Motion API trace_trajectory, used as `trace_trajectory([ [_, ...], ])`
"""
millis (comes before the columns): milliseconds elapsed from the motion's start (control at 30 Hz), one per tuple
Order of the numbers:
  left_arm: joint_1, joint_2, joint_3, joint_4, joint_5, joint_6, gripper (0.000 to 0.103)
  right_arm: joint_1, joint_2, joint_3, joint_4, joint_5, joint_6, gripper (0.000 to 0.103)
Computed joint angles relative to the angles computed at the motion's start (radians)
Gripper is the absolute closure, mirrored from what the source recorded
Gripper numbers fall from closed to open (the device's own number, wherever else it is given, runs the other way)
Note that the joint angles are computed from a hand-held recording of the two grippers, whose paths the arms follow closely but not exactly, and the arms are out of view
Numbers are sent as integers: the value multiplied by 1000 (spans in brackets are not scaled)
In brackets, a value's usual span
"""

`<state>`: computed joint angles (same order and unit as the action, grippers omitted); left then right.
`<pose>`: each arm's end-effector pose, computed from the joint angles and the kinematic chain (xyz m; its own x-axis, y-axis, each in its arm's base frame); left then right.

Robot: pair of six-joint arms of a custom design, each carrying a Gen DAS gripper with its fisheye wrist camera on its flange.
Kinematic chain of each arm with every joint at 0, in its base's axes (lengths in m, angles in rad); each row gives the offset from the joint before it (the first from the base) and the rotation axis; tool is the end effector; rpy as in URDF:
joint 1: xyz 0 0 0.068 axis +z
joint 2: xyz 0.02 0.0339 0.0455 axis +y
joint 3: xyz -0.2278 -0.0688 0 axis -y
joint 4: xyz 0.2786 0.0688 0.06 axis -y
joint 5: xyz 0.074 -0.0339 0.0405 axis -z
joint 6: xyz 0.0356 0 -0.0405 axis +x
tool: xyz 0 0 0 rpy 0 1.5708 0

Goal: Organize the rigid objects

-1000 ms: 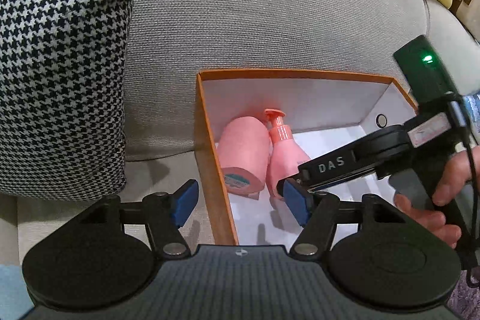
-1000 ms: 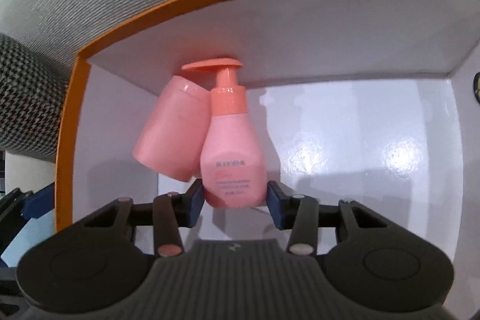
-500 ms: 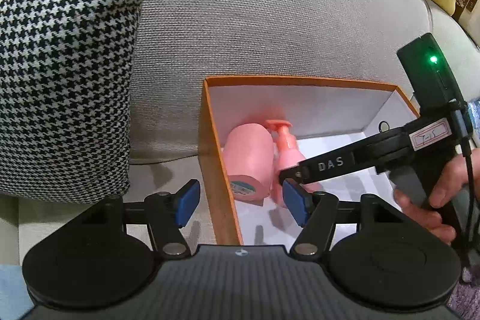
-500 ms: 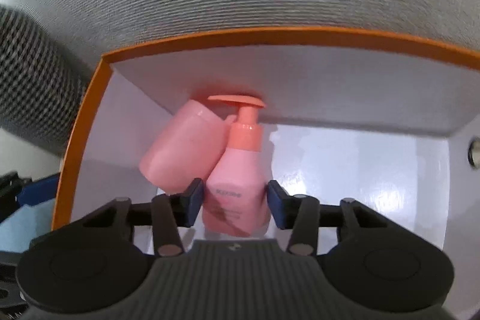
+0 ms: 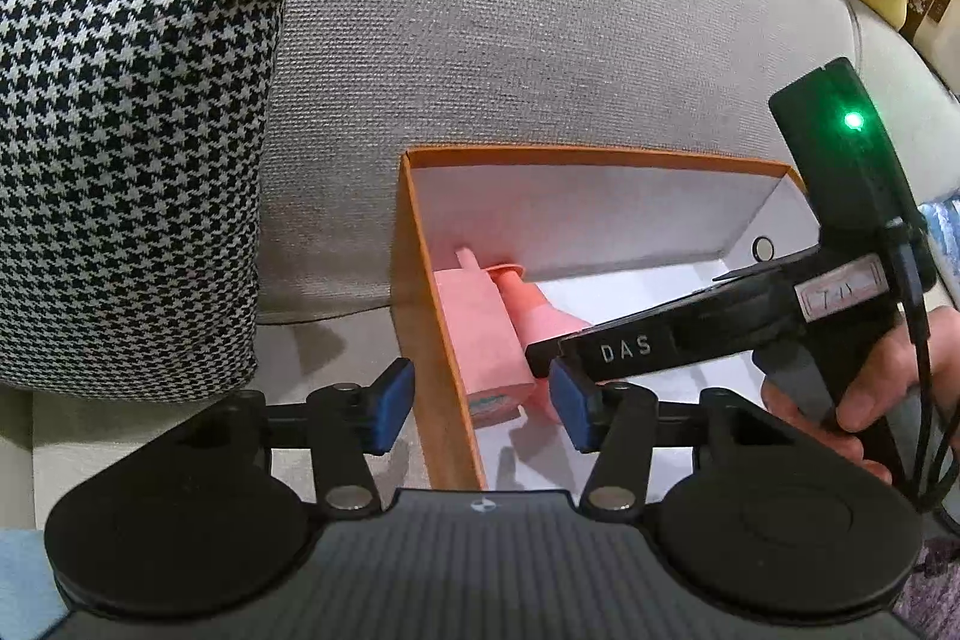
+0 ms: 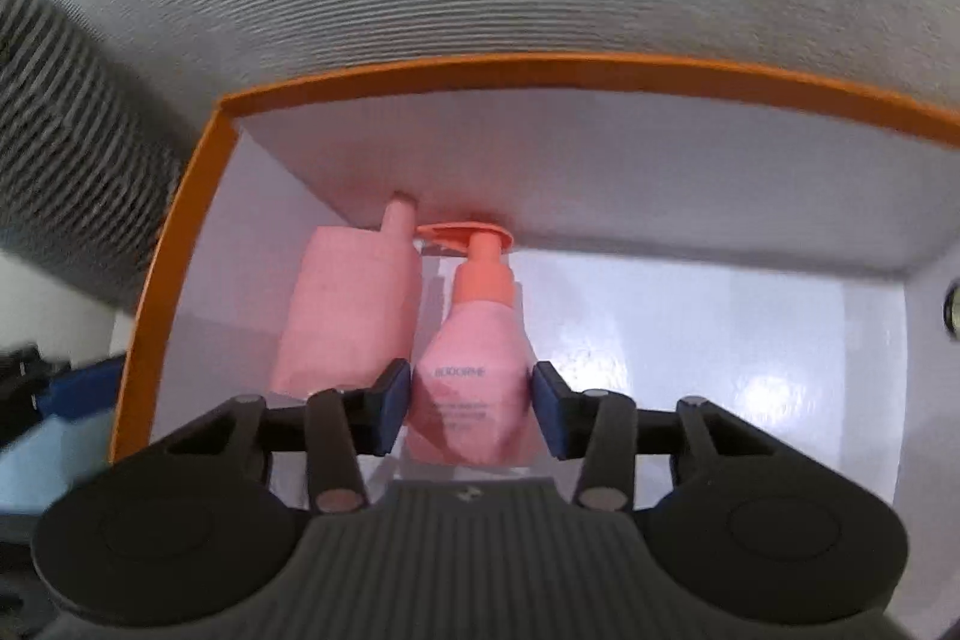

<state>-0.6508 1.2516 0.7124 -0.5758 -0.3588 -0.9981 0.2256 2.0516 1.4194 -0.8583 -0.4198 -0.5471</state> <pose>0.2189 -0.1510 0.1419 -0.7605 -0.4100 -0.5035 -0.3596 0.9116 -0.1991 0.3809 0.1023 0.0931 -0.7069 -0.6496 -0.2798 -0.7071 0.6379 0.3052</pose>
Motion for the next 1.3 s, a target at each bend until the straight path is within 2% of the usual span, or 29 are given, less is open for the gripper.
trace_trajectory([
  [100,-11,-6,-19,9,6,-11,42,-9,-2,7,-10,-16,-27,55],
  [167,-19,-6,-27,9,8,-18,42,-28,-8,14,-37,-36,-77,48],
  [233,-28,-7,-36,14,8,-29,42,-73,-18,30,-93,-45,-181,46],
  [367,-46,-15,-43,7,-3,-50,42,-59,-12,38,-139,-31,-296,46],
  [467,-48,-31,-43,-12,-3,-52,42,-41,-59,-49,-84,10,-406,48],
  [533,-31,-41,-36,-21,4,-37,42,-44,-110,-134,-40,21,-491,55],
  [600,-32,-49,-34,-31,4,-40,42,-27,-132,-178,11,22,-516,58],
  [767,-20,-33,-10,-43,14,-21,42,-29,-151,-206,41,2,-611,60],
  [933,6,-8,-19,-1,33,8,42,-46,-174,-247,82,-24,-707,62],
  [1000,9,5,-19,11,36,10,42,-59,-165,-229,69,-26,-737,64],
  [1100,10,22,-16,18,33,3,42,-56,-157,-217,68,-14,-705,63],
  [1300,-57,-31,-11,-44,-37,-58,42,-72,-215,-247,54,-26,-681,58],
])
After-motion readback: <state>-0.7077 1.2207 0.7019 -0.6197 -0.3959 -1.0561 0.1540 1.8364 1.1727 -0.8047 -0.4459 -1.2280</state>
